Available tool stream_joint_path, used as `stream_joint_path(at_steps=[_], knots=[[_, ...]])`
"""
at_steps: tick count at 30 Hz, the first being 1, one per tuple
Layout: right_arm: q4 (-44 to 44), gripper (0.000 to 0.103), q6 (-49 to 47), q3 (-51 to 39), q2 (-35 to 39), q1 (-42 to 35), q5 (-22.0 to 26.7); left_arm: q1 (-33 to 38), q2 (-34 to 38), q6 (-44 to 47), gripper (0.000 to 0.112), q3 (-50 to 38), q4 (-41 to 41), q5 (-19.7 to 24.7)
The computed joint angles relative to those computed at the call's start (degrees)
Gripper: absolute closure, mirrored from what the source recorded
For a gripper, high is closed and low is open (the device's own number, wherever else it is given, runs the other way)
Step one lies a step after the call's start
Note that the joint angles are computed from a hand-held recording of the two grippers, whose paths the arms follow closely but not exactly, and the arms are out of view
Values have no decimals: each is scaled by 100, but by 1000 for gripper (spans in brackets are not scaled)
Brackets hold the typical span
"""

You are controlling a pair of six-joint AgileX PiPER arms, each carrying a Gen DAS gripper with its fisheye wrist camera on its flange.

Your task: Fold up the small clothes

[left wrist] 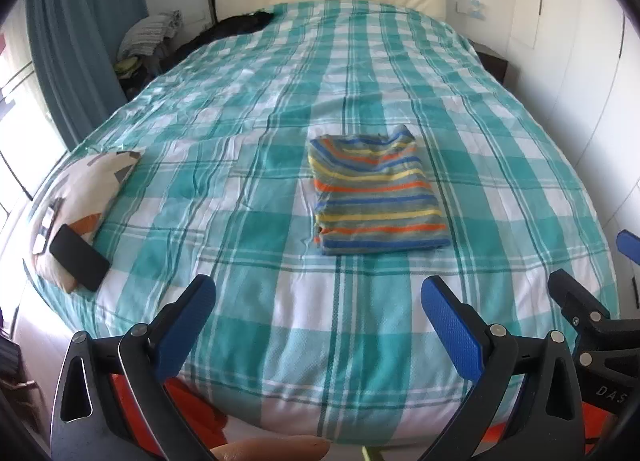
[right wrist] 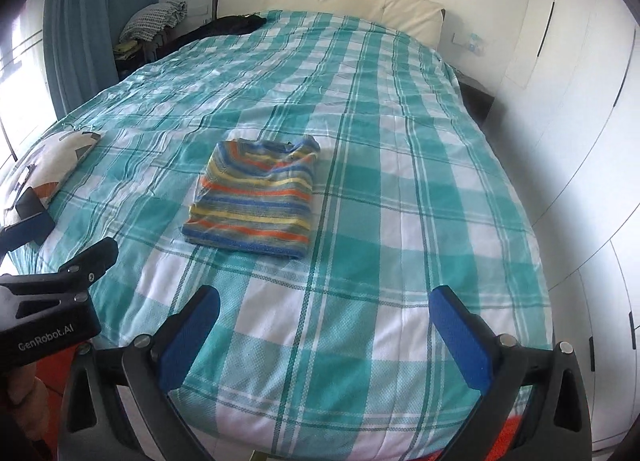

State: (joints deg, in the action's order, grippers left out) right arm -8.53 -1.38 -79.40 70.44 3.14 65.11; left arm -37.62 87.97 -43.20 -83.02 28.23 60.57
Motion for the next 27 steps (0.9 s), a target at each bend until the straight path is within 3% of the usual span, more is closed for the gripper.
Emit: stream_joint_path(at_steps=[27], knots=[[139, 0, -9, -128, 172, -146, 69, 38, 216, 129, 10, -204, -116, 92]])
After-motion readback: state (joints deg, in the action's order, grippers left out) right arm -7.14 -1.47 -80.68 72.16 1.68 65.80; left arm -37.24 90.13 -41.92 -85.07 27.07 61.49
